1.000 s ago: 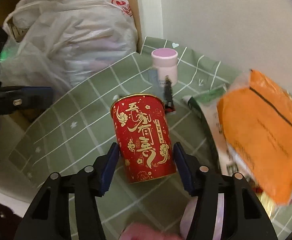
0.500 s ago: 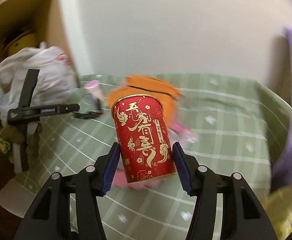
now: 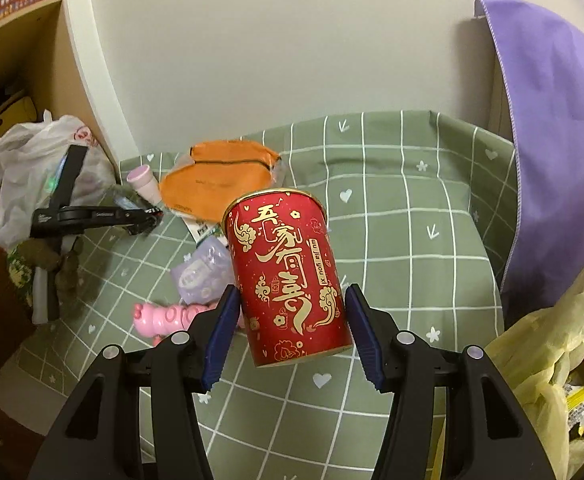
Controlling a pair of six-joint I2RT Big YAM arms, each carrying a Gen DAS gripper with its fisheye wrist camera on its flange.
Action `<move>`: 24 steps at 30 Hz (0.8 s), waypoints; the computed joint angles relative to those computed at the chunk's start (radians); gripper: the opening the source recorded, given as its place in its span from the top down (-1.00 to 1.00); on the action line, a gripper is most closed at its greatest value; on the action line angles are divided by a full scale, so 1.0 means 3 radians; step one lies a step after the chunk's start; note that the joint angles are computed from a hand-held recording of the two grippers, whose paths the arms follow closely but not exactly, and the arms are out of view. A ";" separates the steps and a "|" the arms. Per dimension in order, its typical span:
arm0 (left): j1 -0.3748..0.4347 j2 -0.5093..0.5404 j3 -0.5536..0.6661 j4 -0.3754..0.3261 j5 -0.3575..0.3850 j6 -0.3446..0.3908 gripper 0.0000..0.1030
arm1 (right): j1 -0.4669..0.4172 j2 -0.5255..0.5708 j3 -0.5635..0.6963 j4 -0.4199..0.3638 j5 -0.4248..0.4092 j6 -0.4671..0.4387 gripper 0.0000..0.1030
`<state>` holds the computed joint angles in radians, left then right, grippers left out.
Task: Collect trash
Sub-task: 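Carry the can and dark wrapper over the trash bag and release both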
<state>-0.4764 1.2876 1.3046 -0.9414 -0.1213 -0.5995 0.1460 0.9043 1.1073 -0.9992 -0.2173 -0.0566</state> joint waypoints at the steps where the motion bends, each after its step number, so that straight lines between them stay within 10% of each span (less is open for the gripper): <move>1: -0.0030 -0.0064 -0.0009 0.0008 -0.0034 -0.0011 0.74 | 0.0010 -0.0007 0.0009 0.0021 0.0004 0.0014 0.00; 14: -0.0670 -0.0202 0.0735 0.0213 -0.0080 0.0511 0.74 | -0.0089 -0.0250 0.0233 0.0121 0.0235 0.0103 0.00; 24: -0.1152 0.0479 0.1729 0.0392 0.0708 0.1077 0.74 | -0.0826 -0.0699 0.0508 -0.0021 0.0398 -0.0007 0.00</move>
<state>-0.8221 1.4313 1.8233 -0.8239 0.0912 -0.2764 -0.1020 0.6945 1.2598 -1.0055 -0.0978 -0.0586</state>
